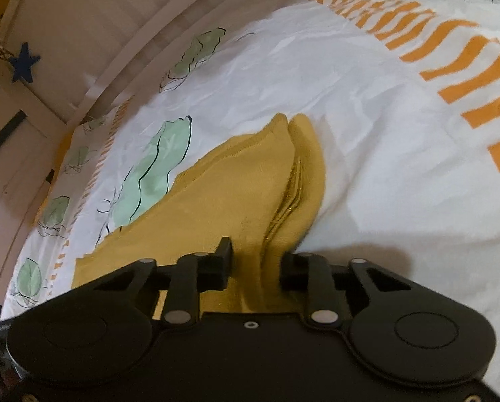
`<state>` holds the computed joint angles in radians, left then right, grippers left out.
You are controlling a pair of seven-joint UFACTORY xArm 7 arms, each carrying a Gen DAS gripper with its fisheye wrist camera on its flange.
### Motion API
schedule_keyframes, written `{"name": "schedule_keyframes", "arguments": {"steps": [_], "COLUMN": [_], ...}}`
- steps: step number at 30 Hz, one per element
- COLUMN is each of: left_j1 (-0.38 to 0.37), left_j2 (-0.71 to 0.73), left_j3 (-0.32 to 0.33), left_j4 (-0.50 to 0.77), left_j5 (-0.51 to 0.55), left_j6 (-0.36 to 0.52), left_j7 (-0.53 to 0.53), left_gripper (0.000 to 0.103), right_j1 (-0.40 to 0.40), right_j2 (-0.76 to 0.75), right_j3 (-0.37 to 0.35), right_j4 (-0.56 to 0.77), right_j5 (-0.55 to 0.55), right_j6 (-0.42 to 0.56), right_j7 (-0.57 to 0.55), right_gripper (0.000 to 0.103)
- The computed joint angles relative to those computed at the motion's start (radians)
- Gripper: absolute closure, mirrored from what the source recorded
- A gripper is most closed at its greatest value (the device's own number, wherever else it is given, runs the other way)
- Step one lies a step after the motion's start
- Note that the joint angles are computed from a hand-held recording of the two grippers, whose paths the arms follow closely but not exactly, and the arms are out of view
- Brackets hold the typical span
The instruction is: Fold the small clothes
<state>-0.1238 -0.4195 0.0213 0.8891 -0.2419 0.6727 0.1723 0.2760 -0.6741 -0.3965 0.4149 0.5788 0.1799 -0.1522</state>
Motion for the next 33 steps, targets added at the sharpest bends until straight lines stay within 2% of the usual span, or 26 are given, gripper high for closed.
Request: {"name": "schedule_keyframes", "arguments": {"steps": [3,6,12,14,17,23,28,33], "left_j1": [0.015,0.025,0.031,0.033,0.038,0.059,0.087,0.105], "left_j2": [0.015,0.026,0.030,0.028,0.027,0.027,0.040,0.049], "left_j3": [0.004,0.011,0.028,0.033,0.045,0.062,0.075,0.088], "left_j4": [0.016,0.030,0.052,0.057,0.066,0.077,0.091,0.106], "left_j5": [0.011,0.012,-0.017,-0.026,-0.044,-0.054,-0.056,-0.073], "left_j6": [-0.008,-0.007,0.002,0.002,0.007,0.005,0.013,0.023], "left_j7": [-0.010,-0.017,-0.008,-0.005,0.001,0.018,0.009,0.009], "left_gripper": [0.037,0.037,0.037,0.037,0.037,0.037,0.037,0.037], "right_j1": [-0.065,-0.088,-0.041,-0.011,0.033,0.111,0.192,0.157], "right_j2": [0.013,0.007,0.001,0.002,0.019,0.090,0.163,0.269], "right_j3": [0.083,0.134,0.175,0.181,0.194,0.235,0.249,0.350], "right_j4": [0.011,0.021,0.050,0.059,0.078,0.123,0.154,0.200], "right_j5": [-0.043,-0.076,-0.106,-0.114,-0.118,-0.126,-0.129,-0.185], "right_j6": [0.012,0.010,-0.024,-0.039,-0.062,-0.102,-0.177,-0.224], "right_j7": [0.054,0.097,0.160,0.177,0.215,0.307,0.374,0.497], "right_gripper": [0.072,0.074,0.075,0.080,0.080,0.080,0.081,0.081]}}
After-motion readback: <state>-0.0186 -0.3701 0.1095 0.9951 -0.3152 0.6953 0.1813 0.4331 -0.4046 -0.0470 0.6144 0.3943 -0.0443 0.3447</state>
